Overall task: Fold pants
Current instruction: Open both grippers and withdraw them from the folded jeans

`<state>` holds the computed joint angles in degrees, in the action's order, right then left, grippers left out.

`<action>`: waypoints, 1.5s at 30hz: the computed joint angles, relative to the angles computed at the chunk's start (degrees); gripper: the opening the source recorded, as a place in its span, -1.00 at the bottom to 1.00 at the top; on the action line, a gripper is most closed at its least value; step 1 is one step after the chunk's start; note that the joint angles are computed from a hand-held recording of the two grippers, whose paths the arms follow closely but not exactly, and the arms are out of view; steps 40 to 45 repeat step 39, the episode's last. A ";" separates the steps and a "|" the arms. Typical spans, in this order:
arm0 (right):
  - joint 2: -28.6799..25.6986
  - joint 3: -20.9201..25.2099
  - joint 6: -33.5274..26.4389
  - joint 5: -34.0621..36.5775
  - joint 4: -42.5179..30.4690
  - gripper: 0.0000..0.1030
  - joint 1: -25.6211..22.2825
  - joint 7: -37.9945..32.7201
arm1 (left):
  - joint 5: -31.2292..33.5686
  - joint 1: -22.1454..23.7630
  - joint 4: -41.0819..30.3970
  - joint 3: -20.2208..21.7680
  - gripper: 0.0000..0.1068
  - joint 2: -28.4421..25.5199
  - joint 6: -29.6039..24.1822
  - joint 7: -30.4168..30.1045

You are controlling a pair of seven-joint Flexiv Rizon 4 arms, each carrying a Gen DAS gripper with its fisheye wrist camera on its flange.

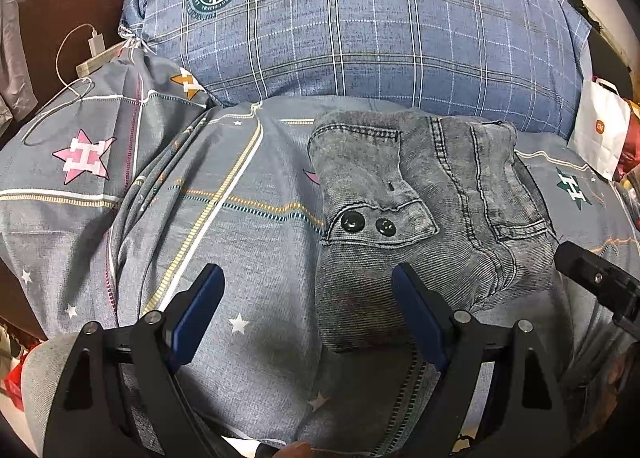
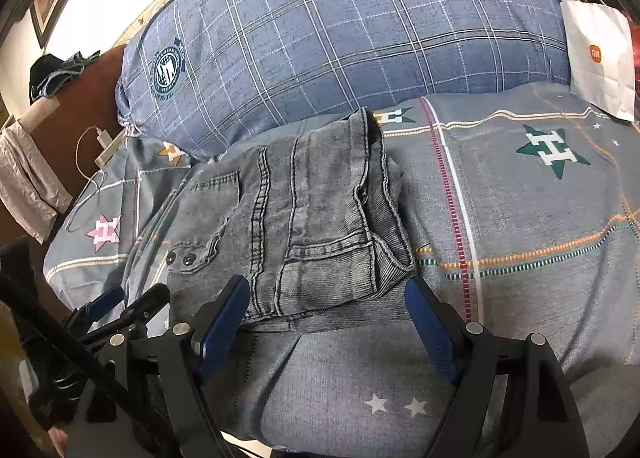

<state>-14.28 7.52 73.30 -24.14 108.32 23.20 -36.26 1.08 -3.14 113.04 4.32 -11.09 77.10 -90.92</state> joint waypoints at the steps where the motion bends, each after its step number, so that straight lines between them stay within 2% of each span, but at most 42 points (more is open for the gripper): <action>1: -0.05 0.01 -0.18 -0.13 -0.12 0.58 0.11 -0.10 | -0.18 0.04 0.12 -0.14 0.61 0.03 0.08 0.13; 14: 0.00 -1.56 -1.19 -7.60 -0.01 0.58 2.02 2.77 | 1.22 -0.39 0.47 0.59 0.61 0.13 2.32 -1.05; 28: -0.26 -0.75 -1.85 -6.63 -0.39 0.58 1.47 1.63 | 3.63 -0.85 -0.03 1.28 0.61 -0.04 2.47 -2.91; 33: -0.41 -0.59 -2.14 -6.15 -0.56 0.58 1.46 1.25 | 3.18 -0.60 0.16 0.98 0.61 -0.06 2.89 -2.50; 38: -0.58 -0.49 -2.39 -5.66 -0.80 0.58 1.49 0.61 | -0.13 0.45 0.79 -0.47 0.61 -0.42 3.04 0.10; 45: -0.56 -0.65 -2.43 -5.87 -0.74 0.58 1.60 0.83 | 0.31 0.07 0.29 0.02 0.61 -0.78 2.26 -0.35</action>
